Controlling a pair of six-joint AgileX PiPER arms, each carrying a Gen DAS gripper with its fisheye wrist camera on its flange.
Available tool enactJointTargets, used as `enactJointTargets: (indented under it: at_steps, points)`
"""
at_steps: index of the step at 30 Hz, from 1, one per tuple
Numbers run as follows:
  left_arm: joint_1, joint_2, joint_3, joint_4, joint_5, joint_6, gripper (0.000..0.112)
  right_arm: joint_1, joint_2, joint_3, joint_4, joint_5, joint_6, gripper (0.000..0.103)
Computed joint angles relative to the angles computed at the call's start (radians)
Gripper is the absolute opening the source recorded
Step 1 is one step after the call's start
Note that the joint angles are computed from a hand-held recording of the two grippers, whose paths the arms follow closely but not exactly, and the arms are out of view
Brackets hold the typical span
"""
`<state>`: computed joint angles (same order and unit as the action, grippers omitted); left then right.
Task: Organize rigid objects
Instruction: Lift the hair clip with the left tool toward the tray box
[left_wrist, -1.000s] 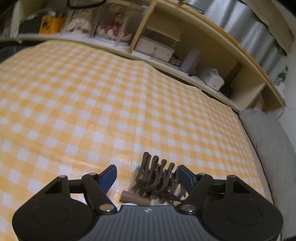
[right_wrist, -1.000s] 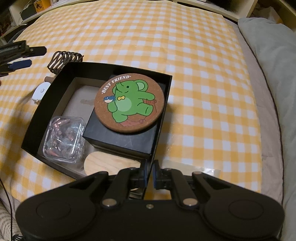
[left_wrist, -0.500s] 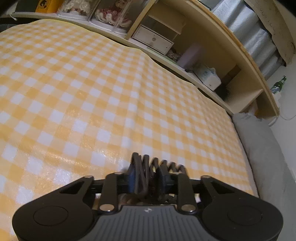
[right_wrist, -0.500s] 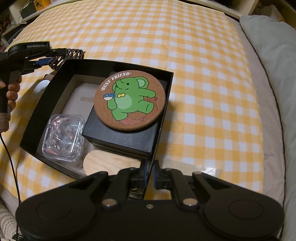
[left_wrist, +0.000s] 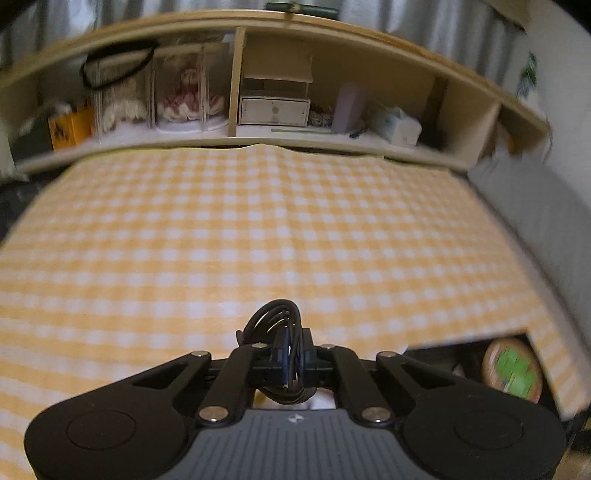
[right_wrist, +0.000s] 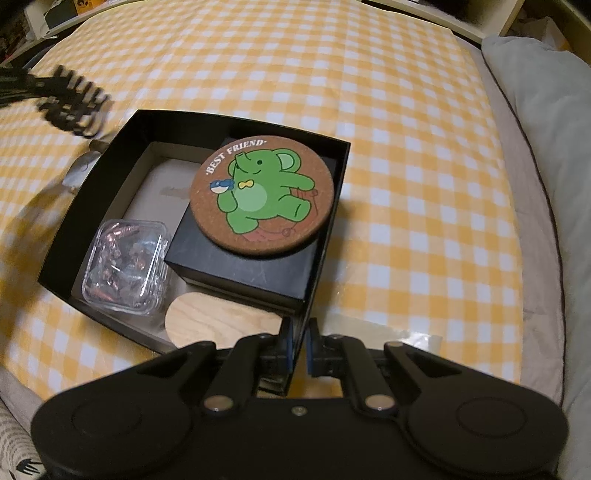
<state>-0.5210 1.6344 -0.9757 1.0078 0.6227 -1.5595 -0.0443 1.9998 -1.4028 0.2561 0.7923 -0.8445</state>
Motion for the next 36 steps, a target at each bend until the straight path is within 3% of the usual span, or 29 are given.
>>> enactJointTargets:
  at_steps: [3, 6, 8, 11, 13, 17, 20, 23, 25, 30, 33, 36]
  points:
    - [-0.084, -0.032, 0.01, -0.089, 0.146, 0.16, 0.005, 0.001, -0.001, 0.002, -0.002, -0.004, -0.004, 0.007]
    - [-0.221, 0.032, -0.03, -0.143, 0.355, 0.311, 0.005, 0.003, -0.002, 0.005, -0.009, -0.008, -0.003, 0.007]
    - [-0.292, 0.077, -0.038, -0.163, 0.412, 0.366, 0.005, 0.01, -0.005, 0.012, -0.025, -0.019, 0.005, 0.007]
    - [-0.334, 0.083, -0.014, -0.214, 0.345, 0.349, 0.008, 0.022, -0.012, 0.029, -0.05, -0.044, 0.012, 0.008]
    - [-0.358, 0.096, -0.035, -0.238, 0.327, 0.375, 0.017, 0.027, -0.016, 0.039, -0.062, -0.057, 0.016, 0.008]
    - [-0.32, 0.032, 0.011, -0.374, 0.117, 0.404, 0.03, 0.026, -0.017, 0.041, -0.064, -0.06, 0.01, 0.008]
    - [-0.316, 0.003, 0.02, -0.461, 0.042, 0.467, 0.031, 0.027, -0.018, 0.041, -0.063, -0.057, 0.01, 0.008]
    - [-0.334, -0.056, 0.063, -0.384, 0.0, 0.421, 0.047, 0.024, -0.015, 0.04, -0.057, -0.055, -0.006, 0.008]
    - [-0.343, -0.09, 0.095, -0.277, -0.01, 0.327, 0.065, 0.021, -0.014, 0.038, -0.051, -0.05, -0.013, 0.008]
    - [-0.31, -0.161, 0.198, -0.088, -0.054, 0.182, 0.086, 0.02, -0.016, 0.036, -0.049, -0.045, -0.019, 0.008]
    - [-0.256, -0.147, 0.242, -0.104, -0.113, 0.228, 0.09, 0.02, -0.018, 0.042, -0.05, -0.049, -0.02, 0.008]
    - [-0.261, -0.116, 0.273, -0.085, -0.125, 0.266, 0.09, 0.02, -0.018, 0.043, -0.05, -0.05, -0.02, 0.008]
